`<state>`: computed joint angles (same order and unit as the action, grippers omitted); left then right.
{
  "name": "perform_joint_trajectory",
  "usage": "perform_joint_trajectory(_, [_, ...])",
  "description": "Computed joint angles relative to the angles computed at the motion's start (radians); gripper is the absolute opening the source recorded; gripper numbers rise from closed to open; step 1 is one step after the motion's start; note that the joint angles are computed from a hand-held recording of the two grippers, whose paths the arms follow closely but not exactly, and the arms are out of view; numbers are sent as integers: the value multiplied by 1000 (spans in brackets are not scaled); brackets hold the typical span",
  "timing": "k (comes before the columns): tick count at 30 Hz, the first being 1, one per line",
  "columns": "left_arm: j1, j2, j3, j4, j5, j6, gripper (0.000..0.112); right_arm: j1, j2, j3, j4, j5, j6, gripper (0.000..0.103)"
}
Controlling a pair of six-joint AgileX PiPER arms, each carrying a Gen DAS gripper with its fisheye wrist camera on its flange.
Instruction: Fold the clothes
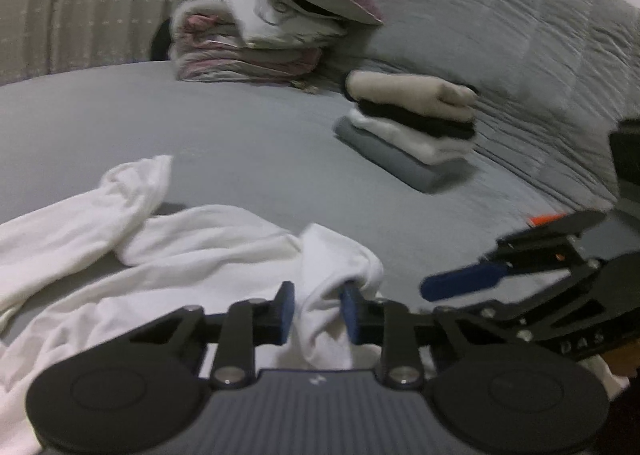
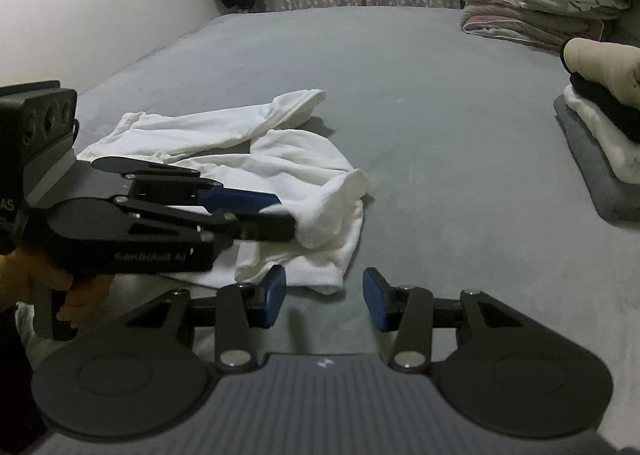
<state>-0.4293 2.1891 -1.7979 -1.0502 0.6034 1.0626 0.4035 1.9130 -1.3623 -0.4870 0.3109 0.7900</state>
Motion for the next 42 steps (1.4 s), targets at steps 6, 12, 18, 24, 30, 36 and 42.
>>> perform_joint_trajectory(6, [-5,2,-28,247,-77,-288,25,2,22,-21,-74,-6,90,47])
perform_joint_trajectory(12, [0,-6,-39,426,-99,-488,25,1,46,-38,-135,-31,178,36])
perform_joint_trajectory(18, [28,-18,-29,348,-91,-452,25,-6,92,-84,-123,-39,186,28])
perform_joint_trajectory(24, [41,-27,-18,221,-57,-339,27,-8,126,-119,-91,-18,170,29])
perform_joint_trajectory(30, [44,-23,-27,204,-37,-315,30,6,136,-120,-199,-15,270,30])
perform_joint_trajectory(36, [51,-35,-2,148,-35,-232,30,18,134,-111,-327,-16,393,8])
perform_joint_trajectory(42, [60,-80,48,47,-17,-18,35,14,92,-56,-438,-45,520,4])
